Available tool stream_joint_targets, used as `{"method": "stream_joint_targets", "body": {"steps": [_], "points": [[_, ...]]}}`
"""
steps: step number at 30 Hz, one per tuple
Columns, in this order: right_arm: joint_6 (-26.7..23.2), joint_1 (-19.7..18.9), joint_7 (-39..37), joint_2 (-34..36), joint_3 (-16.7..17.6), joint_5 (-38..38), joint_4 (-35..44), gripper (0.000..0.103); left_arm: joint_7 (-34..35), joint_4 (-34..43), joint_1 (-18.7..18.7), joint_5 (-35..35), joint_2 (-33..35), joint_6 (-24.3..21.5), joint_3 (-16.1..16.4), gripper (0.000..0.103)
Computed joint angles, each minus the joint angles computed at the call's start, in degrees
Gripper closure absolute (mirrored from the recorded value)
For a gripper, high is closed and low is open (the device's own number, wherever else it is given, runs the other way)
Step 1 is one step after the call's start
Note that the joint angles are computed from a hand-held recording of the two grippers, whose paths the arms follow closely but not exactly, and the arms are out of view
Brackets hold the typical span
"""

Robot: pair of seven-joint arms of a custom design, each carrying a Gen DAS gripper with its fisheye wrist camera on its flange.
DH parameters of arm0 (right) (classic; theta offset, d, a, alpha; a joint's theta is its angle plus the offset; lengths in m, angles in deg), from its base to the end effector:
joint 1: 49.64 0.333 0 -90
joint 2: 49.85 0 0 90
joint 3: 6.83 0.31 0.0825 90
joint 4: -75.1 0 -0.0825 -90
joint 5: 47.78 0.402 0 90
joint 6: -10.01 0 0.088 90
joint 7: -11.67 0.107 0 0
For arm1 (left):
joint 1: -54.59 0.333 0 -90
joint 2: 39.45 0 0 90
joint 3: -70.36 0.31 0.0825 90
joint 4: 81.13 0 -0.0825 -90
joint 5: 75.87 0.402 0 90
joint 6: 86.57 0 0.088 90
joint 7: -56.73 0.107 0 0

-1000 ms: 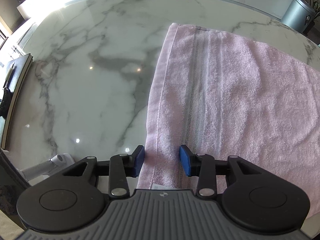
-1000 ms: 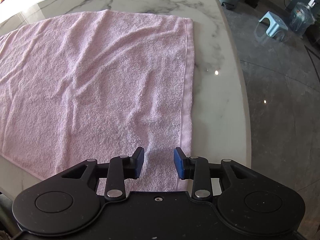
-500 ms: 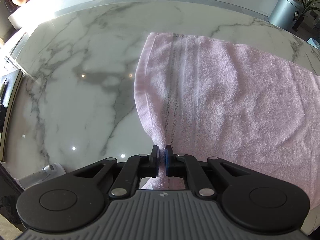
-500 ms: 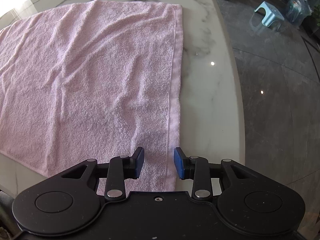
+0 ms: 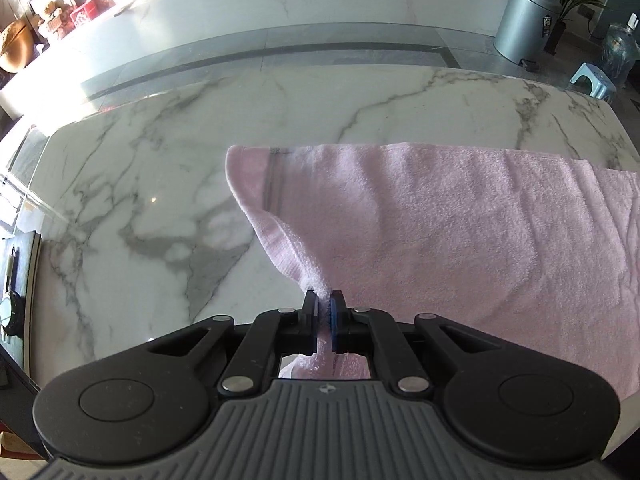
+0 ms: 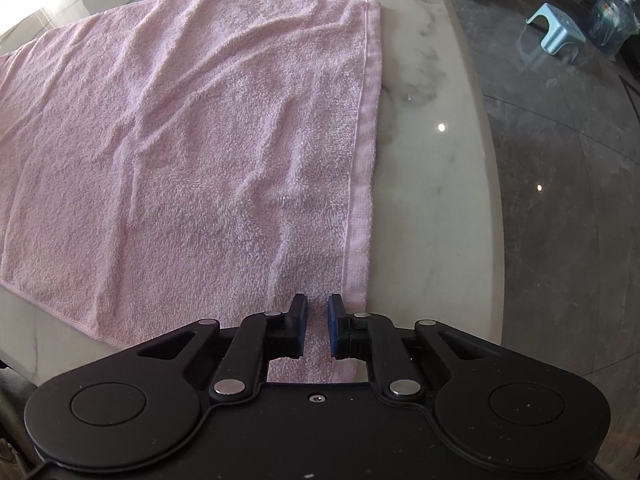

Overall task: Fold towel
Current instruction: 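Grasp the labelled edge with the left gripper and fold it over the towel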

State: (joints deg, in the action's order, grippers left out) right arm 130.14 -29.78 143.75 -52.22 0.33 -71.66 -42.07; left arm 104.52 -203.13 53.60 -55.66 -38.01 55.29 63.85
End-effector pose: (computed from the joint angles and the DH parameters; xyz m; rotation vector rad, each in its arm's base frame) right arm 0.5151 0.2413 0.4577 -2.0910 2.2381 -0.5965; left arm 0.5832 -0.0776 0.4144 -2.2847 1.5763 -0.2954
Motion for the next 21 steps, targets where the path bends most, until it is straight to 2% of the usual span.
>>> {"method": "stream_joint_targets", "body": {"steps": [9,21], "points": [[-0.89,-0.23,-3.87,0.45,-0.44,2.32,1.13,0.093,2.54,11.62,-3.2,3.41,5.88,-3.94,-1.52,0.098],[0.1,-1.18,-10.14,-0.5,-1.04,6.23,0.63,0.094,9.88,33.27,-9.56,3.66,19.99,-10.96,-2.61,0.098]]}}
